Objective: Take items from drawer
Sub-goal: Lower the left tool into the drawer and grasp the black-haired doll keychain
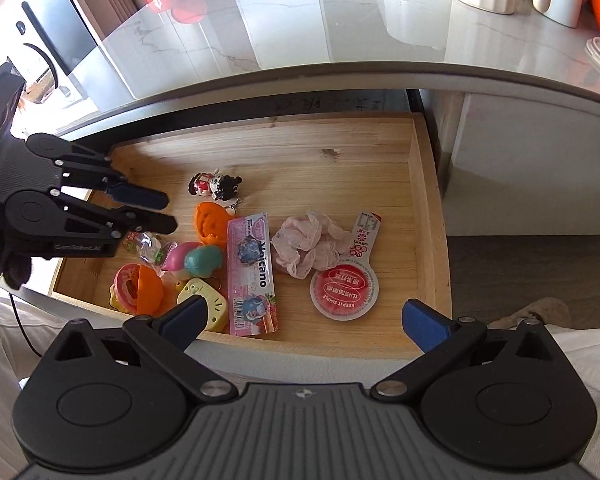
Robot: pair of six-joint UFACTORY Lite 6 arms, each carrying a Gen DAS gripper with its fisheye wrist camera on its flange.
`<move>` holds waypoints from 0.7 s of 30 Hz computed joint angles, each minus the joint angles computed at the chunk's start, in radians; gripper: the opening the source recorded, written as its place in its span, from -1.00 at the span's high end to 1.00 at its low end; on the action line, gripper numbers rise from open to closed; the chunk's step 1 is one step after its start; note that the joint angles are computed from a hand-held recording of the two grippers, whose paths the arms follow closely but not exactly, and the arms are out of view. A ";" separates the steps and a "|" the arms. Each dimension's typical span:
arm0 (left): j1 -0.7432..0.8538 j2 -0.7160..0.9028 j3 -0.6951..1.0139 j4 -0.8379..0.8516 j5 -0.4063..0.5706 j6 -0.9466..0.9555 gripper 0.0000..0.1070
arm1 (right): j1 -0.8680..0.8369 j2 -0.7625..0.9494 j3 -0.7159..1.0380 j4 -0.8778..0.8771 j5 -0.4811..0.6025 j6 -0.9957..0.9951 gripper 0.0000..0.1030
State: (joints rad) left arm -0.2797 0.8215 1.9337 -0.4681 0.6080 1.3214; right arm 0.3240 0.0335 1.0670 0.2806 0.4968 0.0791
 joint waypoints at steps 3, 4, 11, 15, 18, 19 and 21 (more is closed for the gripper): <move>-0.020 -0.041 -0.166 -0.018 -0.279 0.246 0.53 | -0.006 -0.009 -0.017 0.035 -0.018 -0.043 -1.00; -0.018 -0.032 -0.175 -0.034 -0.310 0.302 0.58 | -0.026 -0.002 -0.016 0.098 -0.011 -0.112 -1.00; -0.019 0.131 0.018 0.137 -0.237 0.162 0.59 | -0.053 0.009 -0.010 0.192 0.014 -0.209 -1.00; -0.035 0.188 0.063 0.177 -0.258 0.175 0.58 | -0.067 0.018 0.001 0.220 0.034 -0.242 -1.00; -0.040 0.217 0.073 0.191 -0.296 0.191 0.39 | -0.069 0.020 0.005 0.220 0.039 -0.241 -1.00; -0.042 0.228 0.082 0.213 -0.304 0.174 0.31 | -0.068 0.019 0.005 0.219 0.038 -0.239 -1.00; -0.042 0.237 0.083 0.202 -0.330 0.190 0.36 | -0.067 0.018 0.006 0.218 0.038 -0.236 -1.00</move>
State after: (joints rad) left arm -0.3219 1.0582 2.0164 -0.2664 0.2778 1.5115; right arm 0.2572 0.0519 1.0734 0.4984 0.5346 -0.1574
